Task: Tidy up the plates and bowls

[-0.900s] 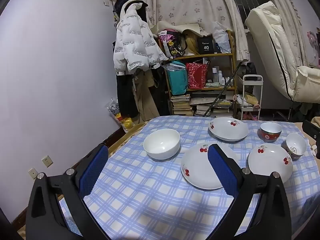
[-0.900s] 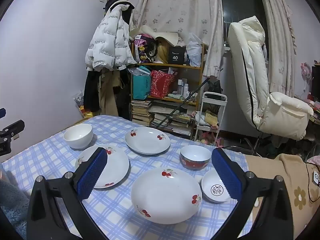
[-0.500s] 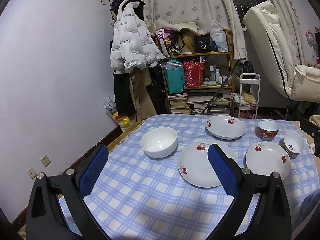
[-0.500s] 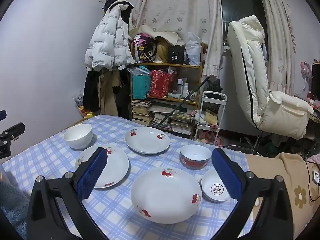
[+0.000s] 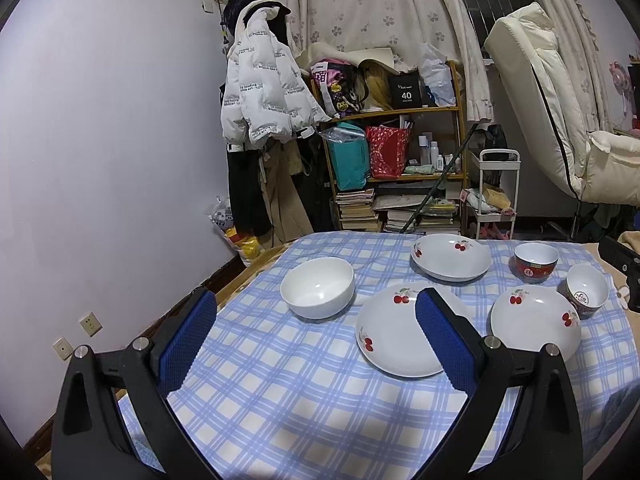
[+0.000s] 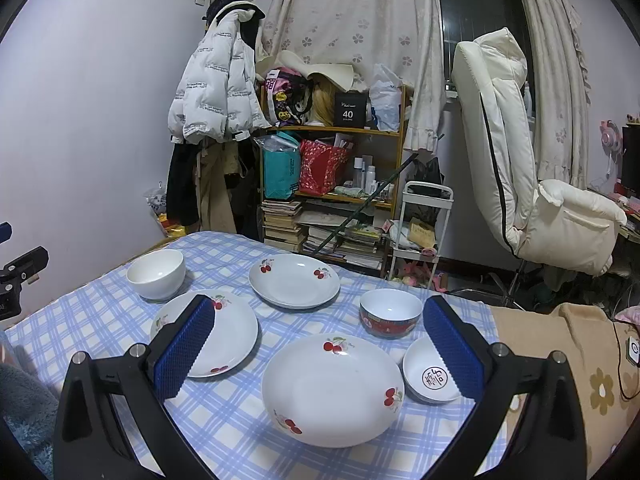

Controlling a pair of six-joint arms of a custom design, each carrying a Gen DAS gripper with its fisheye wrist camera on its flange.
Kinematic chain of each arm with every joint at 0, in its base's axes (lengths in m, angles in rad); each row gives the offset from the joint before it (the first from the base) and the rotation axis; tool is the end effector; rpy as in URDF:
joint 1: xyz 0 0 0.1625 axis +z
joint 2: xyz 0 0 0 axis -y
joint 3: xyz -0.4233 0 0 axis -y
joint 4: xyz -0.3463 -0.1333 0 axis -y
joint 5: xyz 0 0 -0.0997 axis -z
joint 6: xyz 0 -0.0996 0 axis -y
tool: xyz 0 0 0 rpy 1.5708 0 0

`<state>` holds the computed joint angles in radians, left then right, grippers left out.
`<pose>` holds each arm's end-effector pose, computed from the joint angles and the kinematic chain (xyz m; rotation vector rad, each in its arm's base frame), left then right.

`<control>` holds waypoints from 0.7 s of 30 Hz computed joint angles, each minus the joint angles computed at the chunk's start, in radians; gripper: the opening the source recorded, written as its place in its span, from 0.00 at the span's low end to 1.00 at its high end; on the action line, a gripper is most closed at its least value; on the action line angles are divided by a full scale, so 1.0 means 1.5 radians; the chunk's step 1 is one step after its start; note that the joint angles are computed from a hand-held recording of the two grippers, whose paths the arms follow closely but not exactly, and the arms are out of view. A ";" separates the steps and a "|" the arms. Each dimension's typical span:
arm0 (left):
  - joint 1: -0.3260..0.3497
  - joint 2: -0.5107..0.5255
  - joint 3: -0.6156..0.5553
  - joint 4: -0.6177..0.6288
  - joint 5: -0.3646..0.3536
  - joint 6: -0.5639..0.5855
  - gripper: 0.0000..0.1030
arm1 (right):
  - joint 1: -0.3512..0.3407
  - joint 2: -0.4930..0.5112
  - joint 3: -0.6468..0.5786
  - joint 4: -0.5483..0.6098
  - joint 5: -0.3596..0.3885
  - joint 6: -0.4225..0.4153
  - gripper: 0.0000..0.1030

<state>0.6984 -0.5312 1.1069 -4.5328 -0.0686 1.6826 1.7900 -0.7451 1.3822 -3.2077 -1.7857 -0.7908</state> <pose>-0.3004 -0.5560 0.2617 0.1805 1.6577 -1.2708 0.2671 -0.6835 0.2748 1.0406 -2.1755 1.1883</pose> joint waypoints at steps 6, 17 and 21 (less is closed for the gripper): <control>0.000 -0.002 0.007 0.003 -0.001 -0.009 0.95 | 0.000 0.000 0.001 -0.002 0.000 0.001 1.00; -0.001 -0.002 0.009 -0.002 -0.003 -0.005 0.95 | -0.004 -0.003 0.009 -0.015 0.003 0.004 1.00; -0.002 -0.001 0.003 -0.012 -0.003 0.009 0.95 | -0.008 -0.002 0.007 -0.014 0.007 0.003 1.00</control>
<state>0.6955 -0.5322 1.1119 -4.5507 -0.0727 1.6964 1.7784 -0.7485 1.3928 -3.2288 -1.7756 -0.7865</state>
